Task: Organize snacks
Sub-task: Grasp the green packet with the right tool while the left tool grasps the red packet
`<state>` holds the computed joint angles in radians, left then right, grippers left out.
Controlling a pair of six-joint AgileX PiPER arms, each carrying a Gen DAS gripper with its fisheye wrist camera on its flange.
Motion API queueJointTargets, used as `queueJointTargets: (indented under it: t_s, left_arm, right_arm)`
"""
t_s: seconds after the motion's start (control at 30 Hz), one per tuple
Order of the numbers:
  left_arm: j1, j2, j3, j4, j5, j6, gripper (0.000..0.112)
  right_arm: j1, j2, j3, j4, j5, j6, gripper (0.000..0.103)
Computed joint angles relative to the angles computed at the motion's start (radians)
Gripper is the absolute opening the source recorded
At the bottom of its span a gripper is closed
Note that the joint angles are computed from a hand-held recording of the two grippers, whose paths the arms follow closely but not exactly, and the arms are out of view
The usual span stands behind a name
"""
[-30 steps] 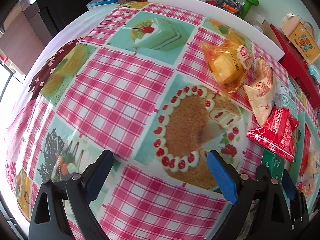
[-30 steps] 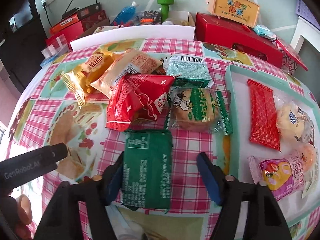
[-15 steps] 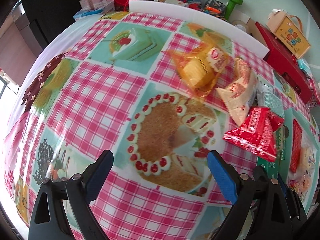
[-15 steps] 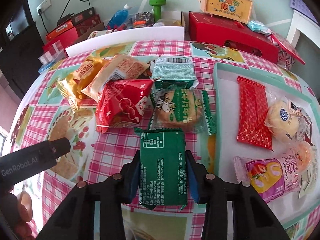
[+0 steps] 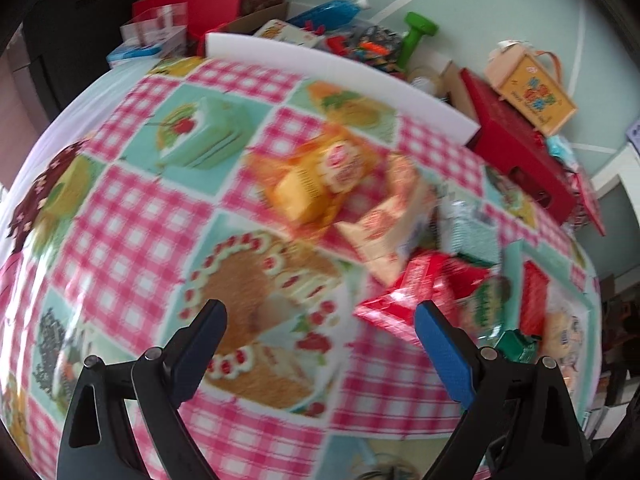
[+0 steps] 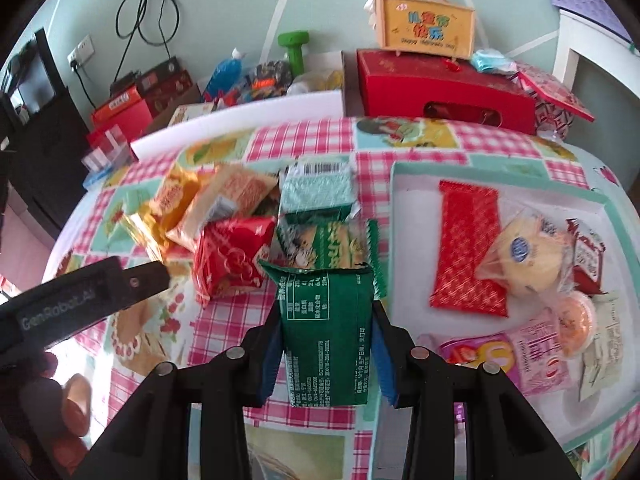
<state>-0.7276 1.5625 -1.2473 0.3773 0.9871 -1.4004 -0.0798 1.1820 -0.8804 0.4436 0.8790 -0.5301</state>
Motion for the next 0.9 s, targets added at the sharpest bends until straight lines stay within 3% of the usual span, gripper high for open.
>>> queueJointTargets:
  t_s: [0.17, 0.27, 0.37, 0.57, 0.9]
  left_arm:
    - [-0.018, 0.056, -0.064, 0.022, -0.050, 0.025, 0.092]
    - [-0.019, 0.087, -0.080, 0.022, -0.085, 0.040, 0.075]
    - [-0.007, 0.114, -0.082, 0.005, -0.155, 0.056, 0.073]
    - [0.005, 0.170, -0.095, -0.037, -0.223, 0.088, 0.053]
    - [0.015, 0.135, 0.004, -0.030, -0.333, 0.053, 0.051]
  right_arm:
    - [-0.068, 0.000, -0.023, 0.061, 0.039, -0.059, 0.042]
    - [-0.084, -0.006, -0.032, 0.075, 0.052, -0.075, 0.042]
    - [-0.090, -0.017, -0.037, 0.077, 0.056, -0.080, 0.042]
    - [-0.083, -0.018, -0.039, 0.073, 0.053, -0.075, 0.042]
    - [-0.077, -0.014, -0.037, 0.064, 0.051, -0.069, 0.042]
